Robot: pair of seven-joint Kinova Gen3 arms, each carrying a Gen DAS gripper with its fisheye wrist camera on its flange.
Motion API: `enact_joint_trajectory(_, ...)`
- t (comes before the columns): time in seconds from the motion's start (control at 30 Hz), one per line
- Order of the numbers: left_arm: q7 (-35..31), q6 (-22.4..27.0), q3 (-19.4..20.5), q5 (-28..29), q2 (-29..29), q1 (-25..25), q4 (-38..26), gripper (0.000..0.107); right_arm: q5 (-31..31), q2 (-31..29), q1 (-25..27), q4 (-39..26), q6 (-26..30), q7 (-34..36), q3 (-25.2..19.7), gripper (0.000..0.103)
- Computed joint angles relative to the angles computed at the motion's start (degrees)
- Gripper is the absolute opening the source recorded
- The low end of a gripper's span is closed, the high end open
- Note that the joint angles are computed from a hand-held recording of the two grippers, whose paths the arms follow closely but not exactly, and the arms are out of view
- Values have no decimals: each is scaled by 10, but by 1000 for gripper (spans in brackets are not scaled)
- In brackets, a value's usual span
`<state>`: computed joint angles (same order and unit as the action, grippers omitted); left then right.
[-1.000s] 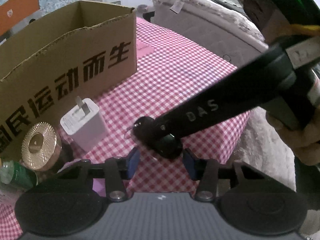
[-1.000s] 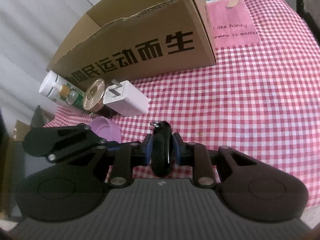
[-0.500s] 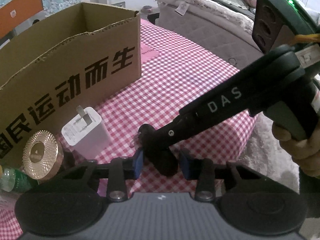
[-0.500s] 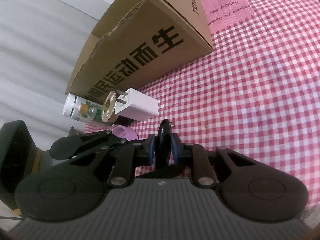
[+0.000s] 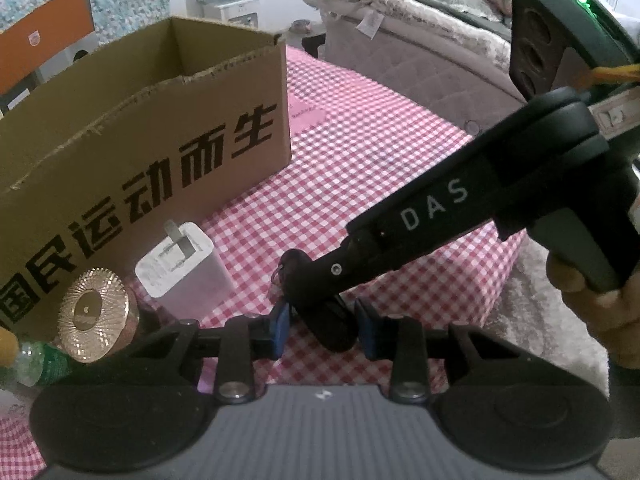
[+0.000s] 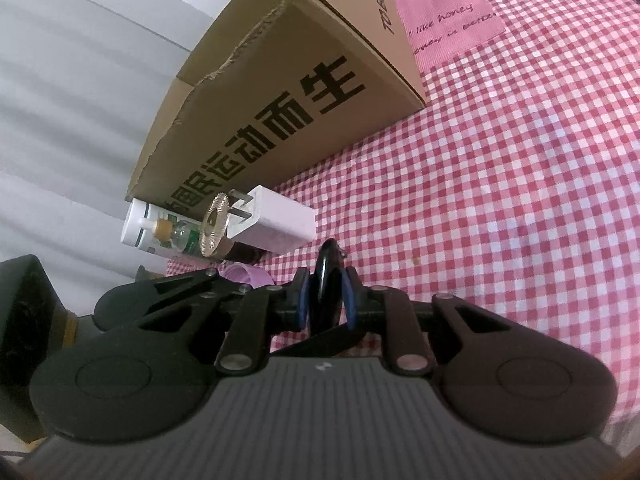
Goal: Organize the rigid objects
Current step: 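Lift the black oval case with the right tool and carry it over the box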
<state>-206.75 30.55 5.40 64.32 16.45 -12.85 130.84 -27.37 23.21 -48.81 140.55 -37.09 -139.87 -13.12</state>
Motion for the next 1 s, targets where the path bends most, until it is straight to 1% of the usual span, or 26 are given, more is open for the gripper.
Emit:
enact_joint_trajectory(0.07,-8,22,-5,-1,-13,-13,2,35,-38,-11,4,-4,9,36,-16,16)
enact_joint_trajectory(0.1,-12,35,-9,-1,-23,-18,3,35,-61,-23,0,-9,23,60,-17,16)
enact_joint_trajectory(0.13,-18,48,-15,1,-32,-23,4,35,-84,-35,-12,-14,38,83,-8,16)
enact_joint_trajectory(0.23,-32,103,-39,4,-65,-40,1,36,-151,-68,-82,-25,54,153,47,16)
enact_joint_trajectory(0.33,-64,152,-69,24,-101,-56,-1,36,-197,-96,-145,-39,46,223,98,16)
enact_joint_trajectory(0.37,-73,164,-79,32,-113,-59,-3,36,-207,-105,-154,-46,43,246,106,16)
enact_joint_trajectory(0.4,-81,169,-87,40,-122,-59,-4,36,-215,-114,-152,-53,44,269,106,16)
enact_joint_trajectory(0.43,-88,174,-95,50,-131,-60,-8,36,-218,-120,-140,-64,48,293,98,16)
enact_joint_trajectory(0.47,-93,179,-105,59,-135,-59,-16,36,-211,-124,-117,-77,52,316,85,16)
enact_joint_trajectory(0.5,-93,181,-123,67,-135,-46,-25,36,-206,-126,-90,-95,65,339,70,16)
enact_joint_trajectory(0.57,-65,179,-175,64,-131,4,-56,36,-178,-126,-37,-133,103,376,51,16)
enact_joint_trajectory(0.63,-18,161,-216,48,-122,57,-93,36,-131,-112,16,-182,149,384,35,16)
enact_joint_trajectory(0.7,28,152,-263,31,-101,110,-136,37,-84,-89,69,-233,196,373,15,16)
enact_joint_trajectory(0.73,52,153,-290,22,-81,136,-163,37,-61,-75,96,-260,219,363,3,16)
enact_joint_trajectory(0.87,145,194,-396,4,14,225,-269,37,32,8,202,-366,282,292,-63,15)
enact_joint_trajectory(0.97,215,234,-475,-8,91,280,-346,37,102,81,281,-446,331,239,-134,15)
enact_joint_trajectory(1.0,238,247,-495,-14,110,290,-370,37,124,107,307,-472,350,228,-159,15)
